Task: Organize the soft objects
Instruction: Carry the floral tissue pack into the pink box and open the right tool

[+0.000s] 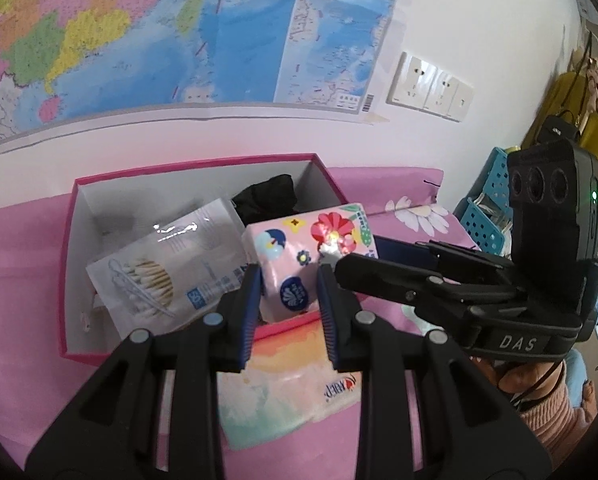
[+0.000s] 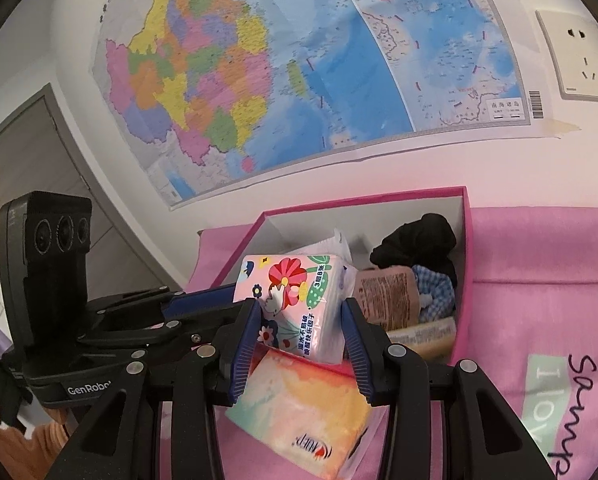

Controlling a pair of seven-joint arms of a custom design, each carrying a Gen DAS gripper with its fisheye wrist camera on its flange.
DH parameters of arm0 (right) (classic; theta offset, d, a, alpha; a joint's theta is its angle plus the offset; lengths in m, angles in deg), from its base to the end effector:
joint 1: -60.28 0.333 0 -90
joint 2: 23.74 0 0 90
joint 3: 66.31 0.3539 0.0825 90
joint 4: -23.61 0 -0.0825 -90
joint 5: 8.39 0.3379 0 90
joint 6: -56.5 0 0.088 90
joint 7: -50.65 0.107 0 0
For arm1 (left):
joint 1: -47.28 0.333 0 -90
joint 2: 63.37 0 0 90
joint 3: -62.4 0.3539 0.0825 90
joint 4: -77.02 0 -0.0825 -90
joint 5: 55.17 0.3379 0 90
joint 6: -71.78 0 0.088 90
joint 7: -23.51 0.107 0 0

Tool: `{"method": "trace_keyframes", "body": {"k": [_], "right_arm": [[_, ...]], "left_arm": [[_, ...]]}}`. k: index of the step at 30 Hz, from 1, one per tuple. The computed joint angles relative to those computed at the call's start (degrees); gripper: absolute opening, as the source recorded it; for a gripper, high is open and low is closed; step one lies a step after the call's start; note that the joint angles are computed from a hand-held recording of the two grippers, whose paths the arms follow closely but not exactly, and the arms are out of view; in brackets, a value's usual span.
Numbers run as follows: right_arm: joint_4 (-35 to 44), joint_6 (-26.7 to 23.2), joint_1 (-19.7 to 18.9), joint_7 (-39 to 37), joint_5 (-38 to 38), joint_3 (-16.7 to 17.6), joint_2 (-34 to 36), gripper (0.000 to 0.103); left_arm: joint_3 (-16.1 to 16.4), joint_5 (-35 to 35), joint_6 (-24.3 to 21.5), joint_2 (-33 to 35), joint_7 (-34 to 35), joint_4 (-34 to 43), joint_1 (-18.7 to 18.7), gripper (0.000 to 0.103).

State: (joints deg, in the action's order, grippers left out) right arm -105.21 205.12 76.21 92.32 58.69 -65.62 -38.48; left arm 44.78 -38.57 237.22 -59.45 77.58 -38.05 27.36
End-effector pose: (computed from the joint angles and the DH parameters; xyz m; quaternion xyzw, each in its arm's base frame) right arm 0.4459 0.1151 0.5847 -0.6984 0.5289 -0.0153 0.4820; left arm 0.4517 -0.3612 0.5789 -0.5555 0.7286 -0.3773 0.1350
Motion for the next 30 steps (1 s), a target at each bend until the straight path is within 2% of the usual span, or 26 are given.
{"method": "trace_keyframes", "body": {"k": [11, 21, 26, 30], "right_arm": [[4.85, 0.52, -0.29, 1.76, -0.83, 0.44, 5.08, 0.043], [10.18, 1.22, -1.12, 4.24, -0.48, 1.02, 11.25, 0.043], [10.71, 5.15, -1.17, 8.67, -4.21, 2.19, 12.93, 0.043], [8.97, 6.67, -0.96, 7.81, -4.0, 2.38, 11.96, 0.048]], "left_arm": [[0.6, 0.92, -4.51, 3.48, -1.57, 5.74, 0.81, 0.03], [0.74, -0.62, -12.21, 8.08, -3.33, 13.17, 1.71, 0.03], [1.12, 0.05, -12.26, 7.65, -5.37, 12.66, 1.83, 0.03], [1.75, 2.57, -11.55, 6.49, -7.76, 11.23, 1.58, 0.034]]}}
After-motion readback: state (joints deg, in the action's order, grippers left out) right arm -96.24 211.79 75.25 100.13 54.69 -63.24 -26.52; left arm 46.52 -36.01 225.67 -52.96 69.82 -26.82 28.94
